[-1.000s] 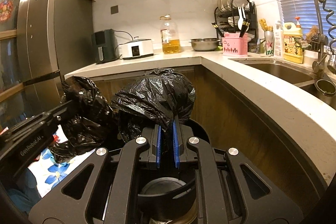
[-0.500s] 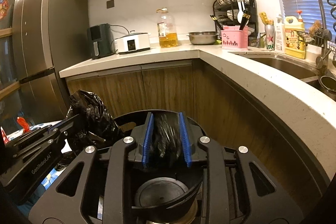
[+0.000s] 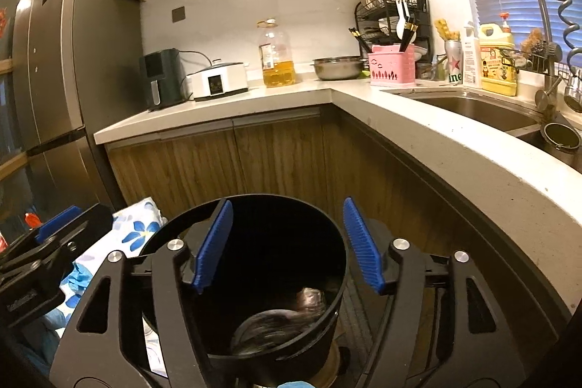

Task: Collect trash
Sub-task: 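Open both tools to drop the black bags into the bin, then move both tools back over the table toward the remaining trash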

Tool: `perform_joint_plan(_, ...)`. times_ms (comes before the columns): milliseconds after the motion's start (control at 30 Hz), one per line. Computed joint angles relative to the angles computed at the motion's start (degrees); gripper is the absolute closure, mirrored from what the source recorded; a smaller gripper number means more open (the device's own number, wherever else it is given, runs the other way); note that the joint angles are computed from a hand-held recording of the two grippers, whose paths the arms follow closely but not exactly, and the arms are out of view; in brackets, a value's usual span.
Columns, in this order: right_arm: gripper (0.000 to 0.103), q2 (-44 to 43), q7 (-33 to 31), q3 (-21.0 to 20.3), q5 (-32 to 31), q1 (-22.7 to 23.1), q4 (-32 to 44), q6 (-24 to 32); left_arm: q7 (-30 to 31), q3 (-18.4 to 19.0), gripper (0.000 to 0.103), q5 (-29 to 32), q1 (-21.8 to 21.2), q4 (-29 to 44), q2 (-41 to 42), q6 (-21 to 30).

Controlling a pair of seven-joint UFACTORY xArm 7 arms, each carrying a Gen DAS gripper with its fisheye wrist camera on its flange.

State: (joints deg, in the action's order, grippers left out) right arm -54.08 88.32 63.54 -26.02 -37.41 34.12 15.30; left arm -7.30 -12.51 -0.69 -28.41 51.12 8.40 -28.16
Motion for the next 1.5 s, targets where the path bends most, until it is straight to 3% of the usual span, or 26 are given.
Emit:
perform_joint_plan(67, 0.033, -0.3, -0.2, -0.2, 0.3, 1.2, 0.3, 1.7, 6.7, 1.6, 0.017, -8.3, -3.3, -1.3, -1.4, -0.1)
perform_joint_plan(233, 0.024, -0.4, -0.5, -1.1, 0.4, 5.0, 0.7, 5.3, 15.2, 1.1, 0.006, -23.2, -4.7, -5.2, -6.2, 0.2)
perform_joint_plan(400, 0.018, 0.7, -0.8, -0.9, -0.3, 8.6, 2.2, 8.5, 31.6, -3.3, 0.006, -45.0, -4.2, -7.4, -10.6, -0.4)
perform_joint_plan(567, 0.011, 0.3, -0.1, 0.1, -0.3, 12.1, 4.1, 12.2, 45.3, -7.7, 0.006, -60.8, -2.9, -8.7, -13.9, -3.3)
perform_joint_plan(900, 0.01, -0.4, 0.4, 3.8, 1.5, 14.9, 9.0, 17.1, 47.6, -11.6, 0.006, -68.3, 0.6, -17.6, -24.5, -3.2)
perform_joint_plan(1500, 0.01, -4.7, -5.6, 9.3, 10.9, 10.9, 15.6, 18.1, 47.2, -15.7, 0.006, -72.0, 5.7, -24.7, -33.7, -1.5)
